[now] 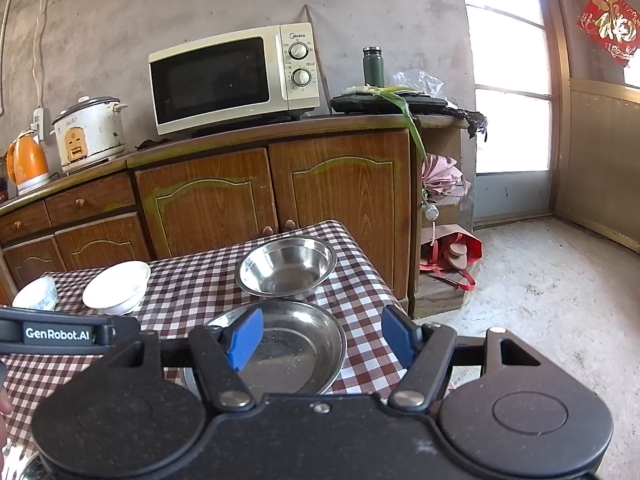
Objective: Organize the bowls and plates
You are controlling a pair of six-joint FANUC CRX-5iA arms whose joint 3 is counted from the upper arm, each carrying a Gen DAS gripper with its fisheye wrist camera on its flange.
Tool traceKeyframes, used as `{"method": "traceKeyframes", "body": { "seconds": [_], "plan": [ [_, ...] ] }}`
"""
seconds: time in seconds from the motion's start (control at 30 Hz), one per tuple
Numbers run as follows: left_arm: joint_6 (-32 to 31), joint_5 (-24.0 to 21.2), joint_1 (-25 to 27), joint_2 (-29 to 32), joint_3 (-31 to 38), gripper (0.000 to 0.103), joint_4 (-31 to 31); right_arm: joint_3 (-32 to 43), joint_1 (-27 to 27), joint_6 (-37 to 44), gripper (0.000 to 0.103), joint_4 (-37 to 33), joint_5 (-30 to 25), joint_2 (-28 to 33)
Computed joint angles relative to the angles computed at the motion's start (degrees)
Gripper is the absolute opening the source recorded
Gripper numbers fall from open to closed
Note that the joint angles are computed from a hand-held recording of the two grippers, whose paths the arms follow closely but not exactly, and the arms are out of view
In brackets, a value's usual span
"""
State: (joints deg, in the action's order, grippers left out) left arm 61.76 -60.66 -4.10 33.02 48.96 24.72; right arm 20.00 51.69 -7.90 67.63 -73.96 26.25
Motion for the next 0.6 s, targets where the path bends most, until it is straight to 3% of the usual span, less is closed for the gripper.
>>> {"method": "traceKeyframes", "body": {
  "seconds": [0.6],
  "plan": [
    [3.4,-3.7,-0.7,4.6,7.0,0.085,-2.8,-0.1,-1.9,1.5,0.079,-2.9,2.3,0.4]
  ]
}}
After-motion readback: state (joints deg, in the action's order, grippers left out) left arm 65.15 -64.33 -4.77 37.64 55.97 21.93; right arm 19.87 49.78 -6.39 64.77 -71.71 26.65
